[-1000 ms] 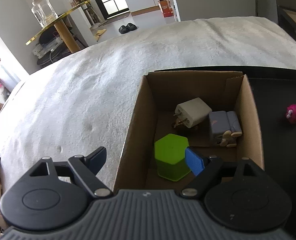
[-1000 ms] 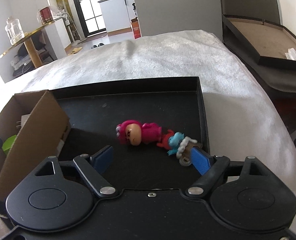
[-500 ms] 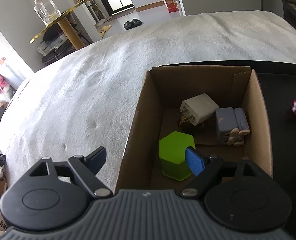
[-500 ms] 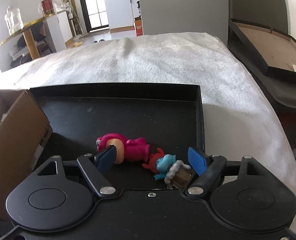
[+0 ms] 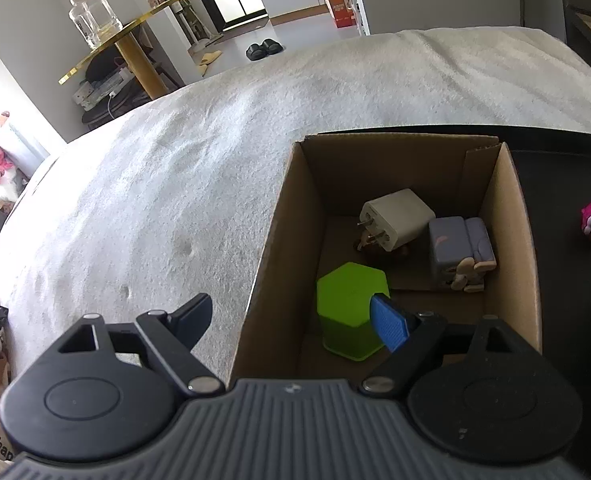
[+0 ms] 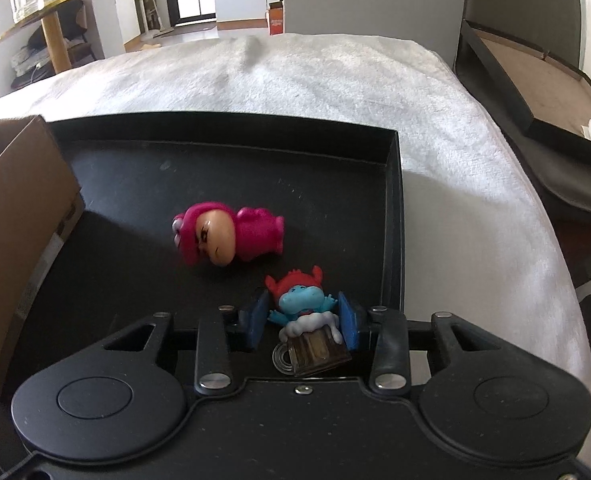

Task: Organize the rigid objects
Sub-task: 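Move the right gripper to the blue-and-red figure and grasp it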

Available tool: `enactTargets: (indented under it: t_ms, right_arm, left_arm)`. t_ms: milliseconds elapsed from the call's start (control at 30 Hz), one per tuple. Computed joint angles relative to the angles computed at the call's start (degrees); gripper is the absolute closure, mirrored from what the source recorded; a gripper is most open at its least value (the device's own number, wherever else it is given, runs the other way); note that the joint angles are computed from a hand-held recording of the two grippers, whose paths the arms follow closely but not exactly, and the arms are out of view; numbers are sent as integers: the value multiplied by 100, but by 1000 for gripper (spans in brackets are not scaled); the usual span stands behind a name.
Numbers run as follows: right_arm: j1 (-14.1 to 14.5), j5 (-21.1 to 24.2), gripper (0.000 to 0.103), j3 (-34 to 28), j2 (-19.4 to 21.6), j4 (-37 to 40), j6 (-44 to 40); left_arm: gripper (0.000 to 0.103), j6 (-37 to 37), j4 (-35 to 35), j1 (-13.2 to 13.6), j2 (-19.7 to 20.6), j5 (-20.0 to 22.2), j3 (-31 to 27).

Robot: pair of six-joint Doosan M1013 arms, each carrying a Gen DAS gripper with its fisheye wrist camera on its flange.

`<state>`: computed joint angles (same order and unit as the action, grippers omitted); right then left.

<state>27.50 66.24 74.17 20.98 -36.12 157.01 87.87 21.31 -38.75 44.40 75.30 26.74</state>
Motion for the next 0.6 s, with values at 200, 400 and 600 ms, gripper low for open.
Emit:
enactTargets:
  t_ms: [200, 400, 600]
  right_arm:
    - [78, 90, 65, -54, 0, 157, 206]
    - [91, 67, 57, -109, 3, 340, 493]
    - [143, 50, 53, -109, -3, 325, 379]
  left_arm:
    - [18, -52, -62, 24, -29, -26, 37]
    - [18, -42, -141, 53, -19, -28, 21]
    - [18, -69, -195, 66, -23, -30, 47]
